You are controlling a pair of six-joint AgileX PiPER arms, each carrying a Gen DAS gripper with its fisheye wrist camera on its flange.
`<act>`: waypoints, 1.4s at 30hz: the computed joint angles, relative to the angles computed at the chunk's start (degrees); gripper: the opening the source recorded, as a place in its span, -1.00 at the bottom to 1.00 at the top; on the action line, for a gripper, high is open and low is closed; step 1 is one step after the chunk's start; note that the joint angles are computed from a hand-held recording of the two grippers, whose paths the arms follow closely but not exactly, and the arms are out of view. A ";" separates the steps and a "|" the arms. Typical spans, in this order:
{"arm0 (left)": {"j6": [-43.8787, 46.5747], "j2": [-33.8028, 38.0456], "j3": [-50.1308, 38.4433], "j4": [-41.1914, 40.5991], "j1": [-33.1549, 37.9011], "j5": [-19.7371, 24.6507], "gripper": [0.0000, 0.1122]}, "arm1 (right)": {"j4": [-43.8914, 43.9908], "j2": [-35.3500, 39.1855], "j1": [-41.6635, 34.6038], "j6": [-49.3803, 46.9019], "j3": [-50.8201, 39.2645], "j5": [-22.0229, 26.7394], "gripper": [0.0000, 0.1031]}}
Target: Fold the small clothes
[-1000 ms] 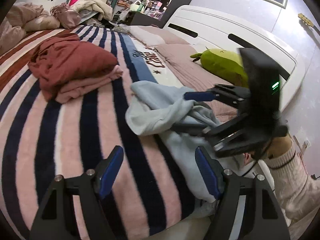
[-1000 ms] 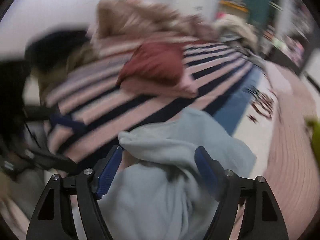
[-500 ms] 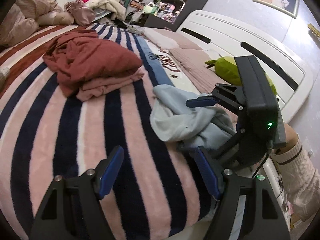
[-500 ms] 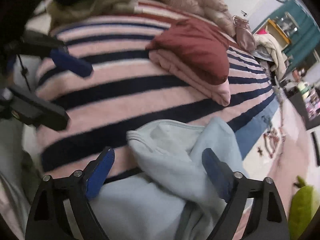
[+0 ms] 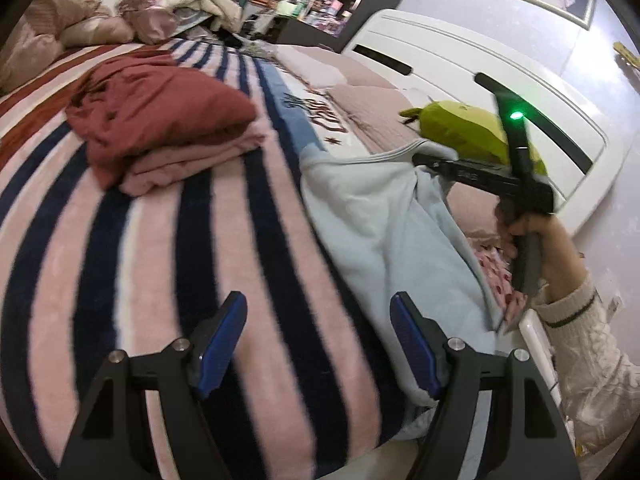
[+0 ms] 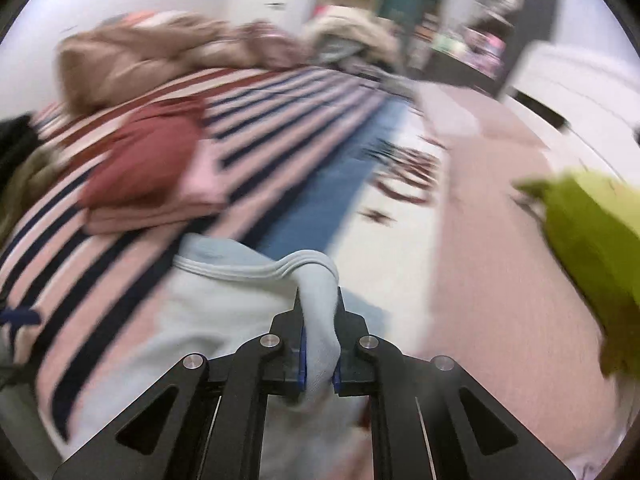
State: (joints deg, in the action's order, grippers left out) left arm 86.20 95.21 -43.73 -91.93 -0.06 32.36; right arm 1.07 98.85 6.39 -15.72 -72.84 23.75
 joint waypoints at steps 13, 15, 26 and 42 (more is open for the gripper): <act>-8.96 4.03 -7.13 7.12 -9.86 0.84 0.29 | 49.64 -7.60 -20.91 -46.43 10.86 23.34 0.03; -9.83 4.90 -7.57 7.36 -10.73 0.47 0.29 | 52.41 -7.30 -22.68 -50.57 13.53 30.31 0.07; -10.89 3.09 -4.72 8.06 -10.80 1.45 0.29 | 53.51 -11.70 -28.55 -55.03 28.27 17.34 -1.00; -12.05 0.81 -1.40 15.15 -13.60 2.89 0.33 | 57.25 -16.89 -29.13 -63.30 35.34 30.08 -0.73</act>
